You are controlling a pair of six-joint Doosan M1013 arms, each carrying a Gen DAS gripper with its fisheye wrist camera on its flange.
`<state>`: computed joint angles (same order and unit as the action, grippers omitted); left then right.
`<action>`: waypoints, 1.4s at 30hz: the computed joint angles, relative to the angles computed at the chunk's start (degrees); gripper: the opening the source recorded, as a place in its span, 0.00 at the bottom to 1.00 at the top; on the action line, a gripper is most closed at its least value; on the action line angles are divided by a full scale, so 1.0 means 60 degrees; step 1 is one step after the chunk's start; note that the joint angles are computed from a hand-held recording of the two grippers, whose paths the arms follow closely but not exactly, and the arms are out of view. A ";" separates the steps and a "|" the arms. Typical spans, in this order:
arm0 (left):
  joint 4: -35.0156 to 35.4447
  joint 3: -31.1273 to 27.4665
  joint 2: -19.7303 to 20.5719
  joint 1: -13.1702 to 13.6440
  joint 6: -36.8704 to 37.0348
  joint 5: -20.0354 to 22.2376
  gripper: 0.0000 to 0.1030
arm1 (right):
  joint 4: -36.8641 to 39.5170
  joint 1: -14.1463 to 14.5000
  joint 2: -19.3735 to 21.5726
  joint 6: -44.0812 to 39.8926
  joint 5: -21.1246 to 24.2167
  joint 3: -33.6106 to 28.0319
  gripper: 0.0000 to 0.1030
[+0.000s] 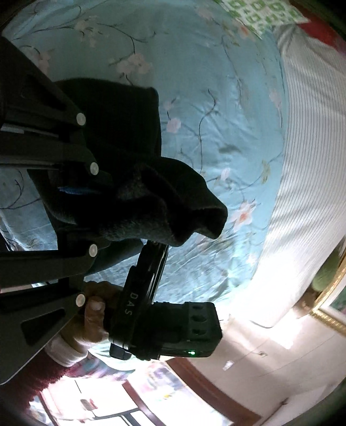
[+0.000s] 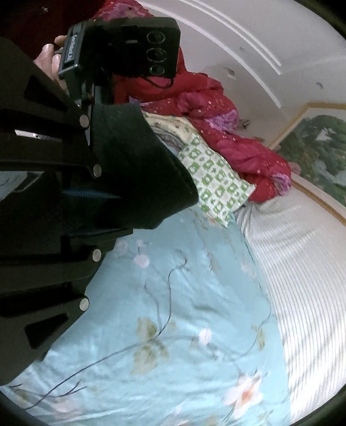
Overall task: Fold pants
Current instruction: 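Lower the folded pants onto the sheet and open both grippers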
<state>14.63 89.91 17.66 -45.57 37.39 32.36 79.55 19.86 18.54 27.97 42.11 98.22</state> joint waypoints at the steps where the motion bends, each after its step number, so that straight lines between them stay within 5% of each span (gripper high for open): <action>1: -0.0046 -0.0018 0.0040 -0.0031 0.0098 0.0011 0.16 | 0.0067 -0.0031 -0.0035 -0.0042 -0.0058 0.0100 0.20; 9: -0.0717 -0.0458 0.0520 -0.0115 0.1227 0.0208 0.16 | -0.0167 -0.0194 -0.0365 0.0198 -0.0614 0.0674 0.20; 16: -0.1603 -0.0816 0.1072 -0.0122 0.2392 0.0627 0.17 | -0.2508 -0.0192 -0.0767 0.2966 -0.1856 0.1031 0.20; 22: -0.2470 -0.0671 0.1014 -0.0108 0.3536 0.0421 0.29 | -0.1985 -0.0335 -0.1279 0.3252 -0.2508 0.1729 0.22; 26: -0.3413 -0.0544 0.0942 -0.0079 0.4463 0.0324 0.39 | -0.1814 -0.0302 -0.1496 0.3588 -0.2968 0.2007 0.48; 32: -0.4227 -0.0127 0.0586 -0.0075 0.5243 -0.0005 0.46 | -0.4220 0.0107 -0.1760 0.6376 -0.3944 0.1971 0.54; 39: -0.2900 0.0616 -0.0146 0.0003 0.3336 -0.0550 0.57 | -0.5500 0.0560 -0.1930 0.7672 -0.4527 0.1835 0.65; 42: -0.1930 0.0936 -0.0446 0.0164 0.1896 -0.0649 0.65 | -0.7730 0.0851 -0.1868 0.9737 -0.4584 0.1617 0.67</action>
<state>3.05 95.53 14.98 -44.58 48.76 28.46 33.17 24.97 7.33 86.39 14.60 107.92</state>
